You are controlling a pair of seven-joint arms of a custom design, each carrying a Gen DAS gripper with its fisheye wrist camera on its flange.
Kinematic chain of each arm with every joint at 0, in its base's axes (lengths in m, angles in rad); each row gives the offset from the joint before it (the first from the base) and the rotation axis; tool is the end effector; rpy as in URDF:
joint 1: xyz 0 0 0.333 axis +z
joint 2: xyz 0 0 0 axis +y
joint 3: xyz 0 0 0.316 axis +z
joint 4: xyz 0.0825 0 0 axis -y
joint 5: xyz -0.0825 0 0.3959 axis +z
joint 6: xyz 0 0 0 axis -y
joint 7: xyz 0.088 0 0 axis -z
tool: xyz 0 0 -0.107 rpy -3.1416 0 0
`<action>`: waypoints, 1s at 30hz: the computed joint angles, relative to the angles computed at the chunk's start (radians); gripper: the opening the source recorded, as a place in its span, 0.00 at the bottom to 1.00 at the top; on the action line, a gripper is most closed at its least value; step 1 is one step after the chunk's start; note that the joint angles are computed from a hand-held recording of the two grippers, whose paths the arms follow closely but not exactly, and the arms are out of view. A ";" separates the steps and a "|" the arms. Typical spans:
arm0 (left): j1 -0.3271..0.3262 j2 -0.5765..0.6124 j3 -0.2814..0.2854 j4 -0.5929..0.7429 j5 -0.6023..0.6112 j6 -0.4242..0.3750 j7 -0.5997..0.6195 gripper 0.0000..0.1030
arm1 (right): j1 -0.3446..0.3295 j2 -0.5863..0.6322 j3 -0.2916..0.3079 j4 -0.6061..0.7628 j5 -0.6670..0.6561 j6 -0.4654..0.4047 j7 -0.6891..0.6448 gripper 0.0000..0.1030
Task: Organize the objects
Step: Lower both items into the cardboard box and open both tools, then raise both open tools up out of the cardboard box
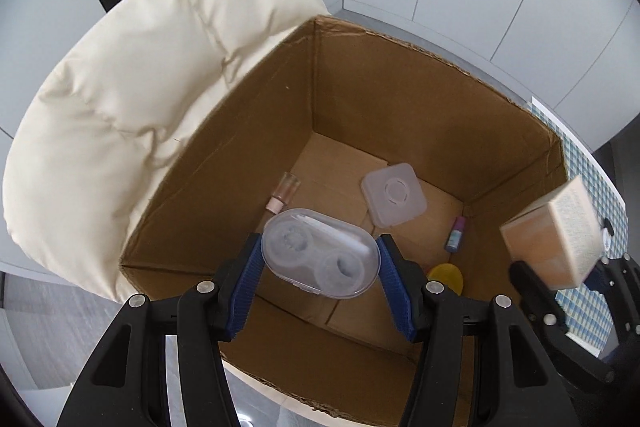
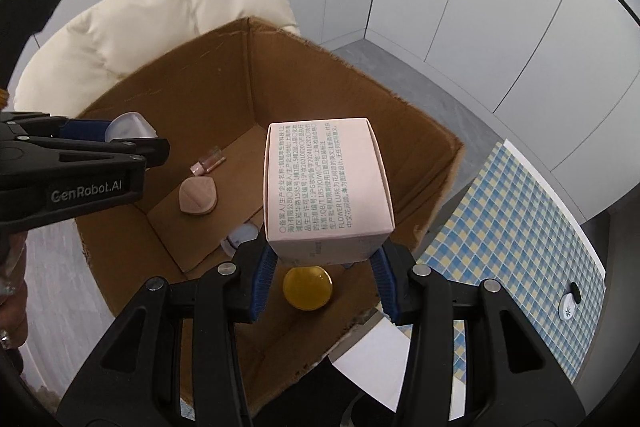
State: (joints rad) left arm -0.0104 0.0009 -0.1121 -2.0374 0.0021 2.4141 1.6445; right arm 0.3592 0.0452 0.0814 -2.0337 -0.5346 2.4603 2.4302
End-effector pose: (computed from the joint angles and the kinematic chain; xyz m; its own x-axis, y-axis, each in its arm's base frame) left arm 0.5901 -0.0726 0.4769 -0.1908 -0.9812 -0.0288 -0.9115 0.1880 -0.3659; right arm 0.5464 0.2576 0.4578 -0.0859 -0.9933 0.0772 -0.8553 0.0338 -0.5170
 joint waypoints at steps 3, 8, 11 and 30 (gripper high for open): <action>-0.001 -0.006 -0.001 -0.010 0.011 0.022 -0.001 0.56 | 0.005 0.011 0.001 0.003 -0.004 -0.005 0.004 0.44; -0.002 -0.008 0.000 -0.005 0.032 0.034 -0.040 0.85 | -0.002 0.001 -0.005 -0.030 0.020 0.105 -0.023 0.86; 0.002 -0.026 0.005 -0.024 0.012 0.076 -0.044 0.91 | 0.001 -0.002 -0.007 -0.032 -0.012 0.109 0.015 1.00; 0.001 -0.034 0.008 -0.030 0.013 0.076 -0.054 0.91 | -0.017 -0.019 -0.004 -0.056 0.026 0.124 0.064 1.00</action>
State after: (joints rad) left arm -0.0093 -0.0328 -0.1040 -2.0672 0.0153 2.4904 1.5905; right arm 0.3417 0.0261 0.0774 -2.0898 -0.5082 2.5841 2.4938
